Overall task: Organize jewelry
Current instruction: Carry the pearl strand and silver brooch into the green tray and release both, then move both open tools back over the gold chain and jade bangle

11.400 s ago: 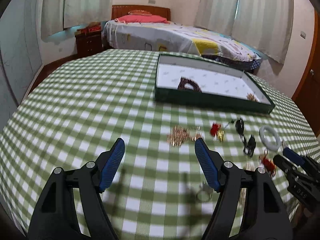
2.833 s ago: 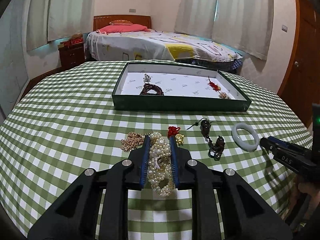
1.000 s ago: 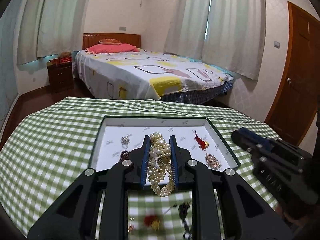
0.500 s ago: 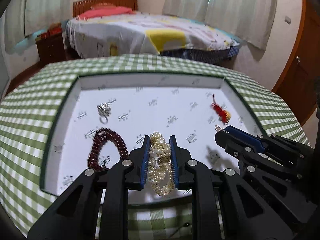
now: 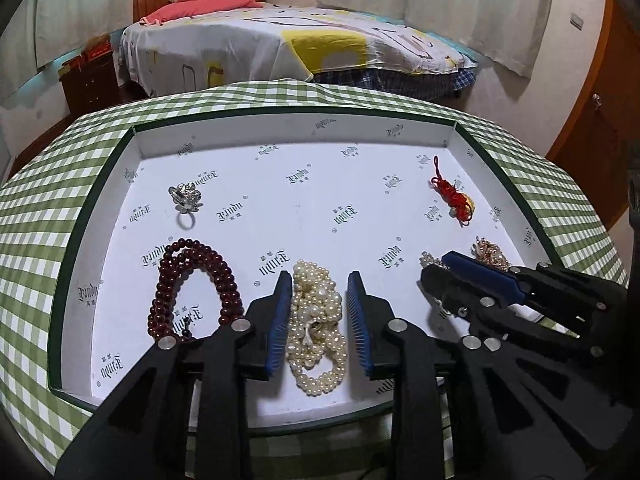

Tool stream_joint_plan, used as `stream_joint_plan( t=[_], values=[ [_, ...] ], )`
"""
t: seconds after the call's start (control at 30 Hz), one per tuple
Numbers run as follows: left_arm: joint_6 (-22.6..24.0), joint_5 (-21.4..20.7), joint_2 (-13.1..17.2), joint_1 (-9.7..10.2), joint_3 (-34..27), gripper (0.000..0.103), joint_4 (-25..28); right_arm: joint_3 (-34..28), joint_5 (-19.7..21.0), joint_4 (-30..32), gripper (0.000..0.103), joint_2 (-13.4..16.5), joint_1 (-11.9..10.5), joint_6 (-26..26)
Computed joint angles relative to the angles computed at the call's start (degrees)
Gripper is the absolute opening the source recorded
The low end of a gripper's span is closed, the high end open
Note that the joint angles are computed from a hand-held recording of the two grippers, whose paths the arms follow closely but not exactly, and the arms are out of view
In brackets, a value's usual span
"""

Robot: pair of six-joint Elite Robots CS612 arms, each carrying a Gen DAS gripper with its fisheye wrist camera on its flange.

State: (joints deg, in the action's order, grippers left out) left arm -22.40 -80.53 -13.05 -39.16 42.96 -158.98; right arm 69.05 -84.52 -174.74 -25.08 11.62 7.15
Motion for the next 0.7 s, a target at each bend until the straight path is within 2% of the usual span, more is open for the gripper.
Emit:
stream_joint_plan(
  t=[0.07,0.27,0.33,0.37,0.43,0.5,0.63,0.7],
  values=[
    [-0.1,-0.2,-0.1,0.09,0.2,0.029,-0.3,0.2,-0.1,-0.5,0.023,-0.1,-0.1,0.2],
    [-1.1,-0.4,-1.6,0.24,2.7,0.036,-2.7,1.3,-0.4,-2.2,0.023,-0.8,-0.2,0.3],
    [-1.6,-0.2,-2.3,0.31,4.0,0.041,-4.2,2.0,-0.9,-3.4,0.023,-1.3,-0.1,0.3],
    [-2.0,0.0,-2.8,0.33,4.7,0.046,-5.2,2.3,-1.1,-4.0,0.024,-1.5,-0.1,0.3],
    [-2.8,0.4,-3.7,0.38,6.4,0.048,-7.5,3.1,-1.6,-5.2,0.026,-2.0,0.0,0.3],
    [-3.1,1.6,-4.9,0.29,8.6,0.048,-10.6,4.4,-2.3,-7.3,0.031,-2.8,0.0,0.6],
    [-2.0,5.4,-7.0,-0.22,12.8,0.051,-16.6,7.2,-4.1,-11.4,0.035,-4.5,0.2,1.2],
    [-1.8,7.1,-8.1,-0.45,14.9,0.052,-19.0,8.8,-5.3,-13.5,0.039,-5.3,0.3,1.5]
  ],
)
